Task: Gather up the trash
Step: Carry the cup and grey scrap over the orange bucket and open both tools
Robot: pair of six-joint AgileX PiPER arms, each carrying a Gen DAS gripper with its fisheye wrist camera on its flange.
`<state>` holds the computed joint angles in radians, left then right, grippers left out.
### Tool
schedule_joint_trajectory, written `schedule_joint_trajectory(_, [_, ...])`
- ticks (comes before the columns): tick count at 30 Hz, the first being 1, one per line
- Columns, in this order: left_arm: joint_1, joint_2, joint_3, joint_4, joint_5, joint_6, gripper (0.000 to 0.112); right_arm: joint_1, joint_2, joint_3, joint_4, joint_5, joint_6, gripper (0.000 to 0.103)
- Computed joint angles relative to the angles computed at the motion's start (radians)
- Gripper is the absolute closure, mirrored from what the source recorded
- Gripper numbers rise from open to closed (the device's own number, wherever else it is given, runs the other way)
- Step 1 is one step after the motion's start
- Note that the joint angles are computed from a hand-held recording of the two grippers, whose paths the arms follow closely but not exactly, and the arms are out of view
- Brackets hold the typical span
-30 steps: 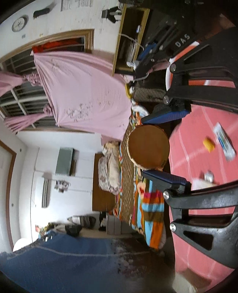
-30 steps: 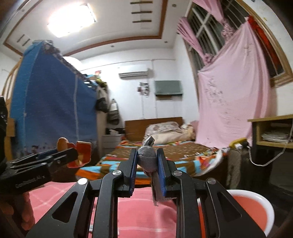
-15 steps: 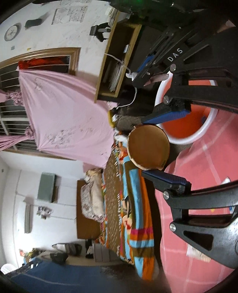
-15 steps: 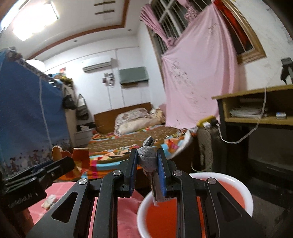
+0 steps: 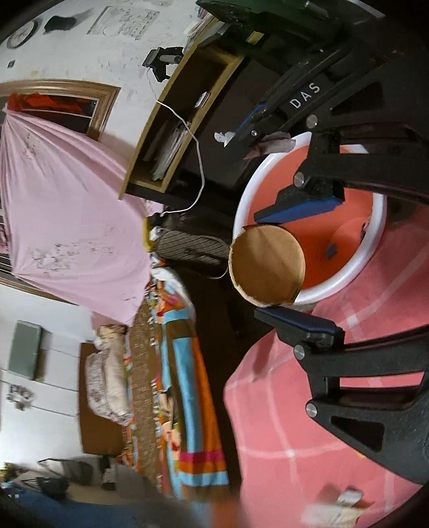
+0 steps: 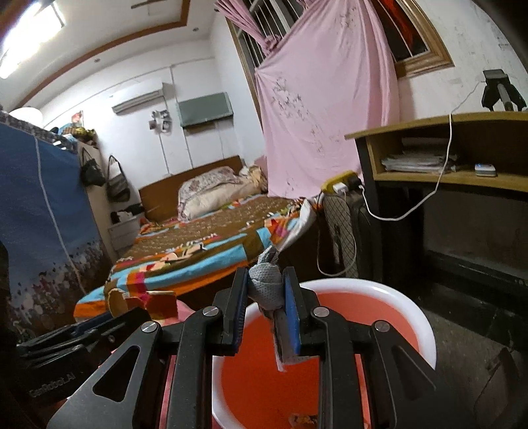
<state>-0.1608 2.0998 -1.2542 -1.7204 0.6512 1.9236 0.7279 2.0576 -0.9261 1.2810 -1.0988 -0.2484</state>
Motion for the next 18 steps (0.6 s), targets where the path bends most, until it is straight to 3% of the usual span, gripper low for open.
schedule_joint_trajectory(6, [-0.023,0.043,-0.083,0.190,0.003,-0.226,0.082,-0.020,-0.009,0.015,0.008,0.036,0.012,0.083])
schedule_joint_trajectory(14, [-0.038,0.067,-0.131,0.295,0.005,-0.364,0.081,-0.039,-0.017,0.025,0.004,0.074,0.026,0.080])
schedule_joint_trajectory(18, [-0.036,0.073,-0.144,0.321,0.013,-0.401,0.078,-0.038,-0.021,0.035,0.009,0.070,0.043,0.068])
